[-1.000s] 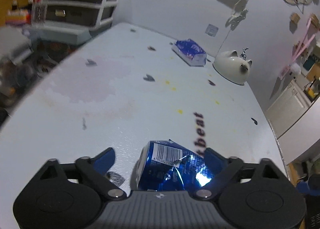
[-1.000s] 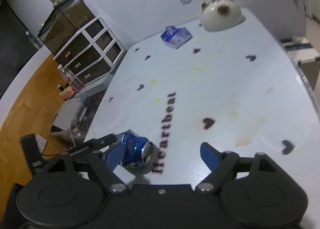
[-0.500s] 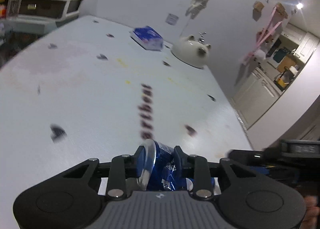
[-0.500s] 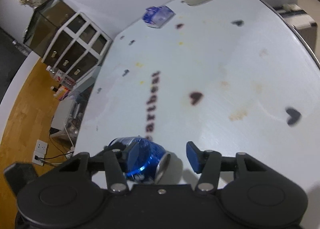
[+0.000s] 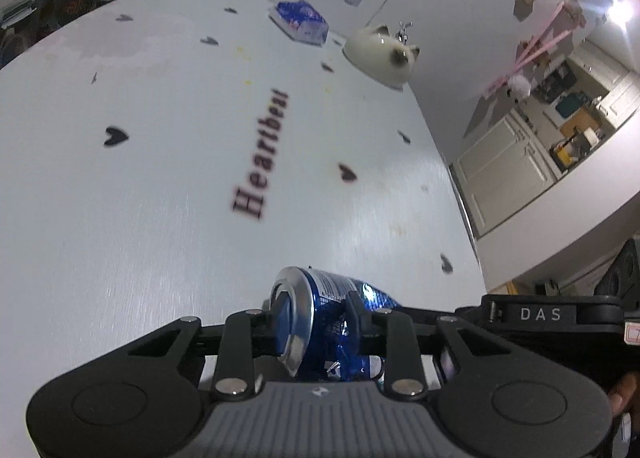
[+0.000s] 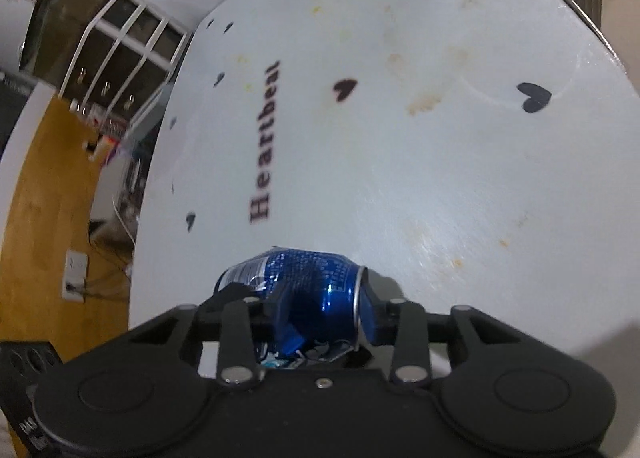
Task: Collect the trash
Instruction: 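Grasp the crushed blue can with both tools together, then carry the blue can with both tools over the wastebasket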
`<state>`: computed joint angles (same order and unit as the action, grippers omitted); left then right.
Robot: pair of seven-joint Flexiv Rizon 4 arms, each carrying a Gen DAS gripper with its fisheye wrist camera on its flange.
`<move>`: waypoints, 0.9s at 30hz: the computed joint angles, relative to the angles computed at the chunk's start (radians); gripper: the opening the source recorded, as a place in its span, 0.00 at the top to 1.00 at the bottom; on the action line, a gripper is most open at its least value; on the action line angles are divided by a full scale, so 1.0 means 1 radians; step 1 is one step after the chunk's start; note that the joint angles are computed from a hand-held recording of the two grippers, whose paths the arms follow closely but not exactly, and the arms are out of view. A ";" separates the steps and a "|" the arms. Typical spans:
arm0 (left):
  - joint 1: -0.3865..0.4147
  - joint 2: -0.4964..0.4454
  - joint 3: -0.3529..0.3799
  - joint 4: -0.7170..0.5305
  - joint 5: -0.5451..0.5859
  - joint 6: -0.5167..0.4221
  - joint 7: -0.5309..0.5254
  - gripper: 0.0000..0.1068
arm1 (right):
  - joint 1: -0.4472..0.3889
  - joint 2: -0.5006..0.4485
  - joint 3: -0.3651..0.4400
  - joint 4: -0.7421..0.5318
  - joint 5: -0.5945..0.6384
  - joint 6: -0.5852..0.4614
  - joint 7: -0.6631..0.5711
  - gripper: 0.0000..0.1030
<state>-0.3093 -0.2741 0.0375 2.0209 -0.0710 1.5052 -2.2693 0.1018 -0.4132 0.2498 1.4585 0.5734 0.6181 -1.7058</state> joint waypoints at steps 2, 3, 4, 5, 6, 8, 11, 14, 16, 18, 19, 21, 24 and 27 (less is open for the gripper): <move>-0.007 0.013 -0.002 0.009 -0.001 -0.018 -0.008 0.71 | -0.003 0.018 0.003 0.022 -0.014 0.002 -0.044 0.65; -0.016 0.018 0.003 0.011 0.006 -0.030 -0.020 0.71 | -0.005 0.028 0.003 0.034 -0.017 0.003 -0.062 0.65; -0.027 0.023 0.011 0.010 0.019 -0.044 -0.038 0.71 | -0.004 0.037 0.002 0.045 -0.022 0.006 -0.075 0.65; -0.040 0.028 0.021 0.004 0.037 -0.064 -0.059 0.71 | -0.003 0.048 0.000 0.057 -0.026 0.010 -0.088 0.65; -0.049 0.033 0.027 -0.001 0.056 -0.080 -0.080 0.70 | -0.001 0.058 -0.002 0.069 -0.032 0.014 -0.100 0.66; -0.061 0.046 0.033 -0.009 0.096 -0.108 -0.124 0.70 | 0.001 0.076 -0.006 0.084 -0.037 0.022 -0.125 0.66; -0.068 0.069 0.033 -0.025 0.161 -0.142 -0.187 0.70 | -0.007 0.106 -0.010 0.102 -0.023 0.022 -0.163 0.66; -0.071 0.094 0.026 -0.044 0.233 -0.182 -0.245 0.70 | -0.013 0.142 -0.015 0.124 -0.003 0.029 -0.205 0.66; -0.073 0.110 0.017 -0.060 0.284 -0.215 -0.285 0.70 | -0.015 0.173 -0.019 0.149 0.010 0.044 -0.245 0.66; -0.075 0.128 0.004 -0.076 0.336 -0.250 -0.330 0.69 | -0.014 0.203 -0.026 0.171 0.019 0.051 -0.279 0.66; -0.074 0.136 -0.004 -0.083 0.360 -0.265 -0.350 0.69 | -0.015 0.219 -0.029 0.184 0.025 0.055 -0.302 0.66; -0.073 0.148 -0.023 -0.096 0.401 -0.295 -0.382 0.69 | -0.013 0.247 -0.040 0.205 0.035 0.056 -0.327 0.66; -0.074 0.164 -0.052 -0.114 0.450 -0.339 -0.425 0.69 | -0.010 0.286 -0.059 0.235 0.043 0.055 -0.348 0.66; -0.078 0.174 -0.077 -0.129 0.489 -0.368 -0.469 0.69 | -0.008 0.320 -0.078 0.260 0.058 0.050 -0.361 0.66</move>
<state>-0.3873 -0.0999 -0.0392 1.8914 0.4184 1.1368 -2.7382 0.0934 -0.0929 0.1720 1.7181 0.6313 0.6678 -2.0667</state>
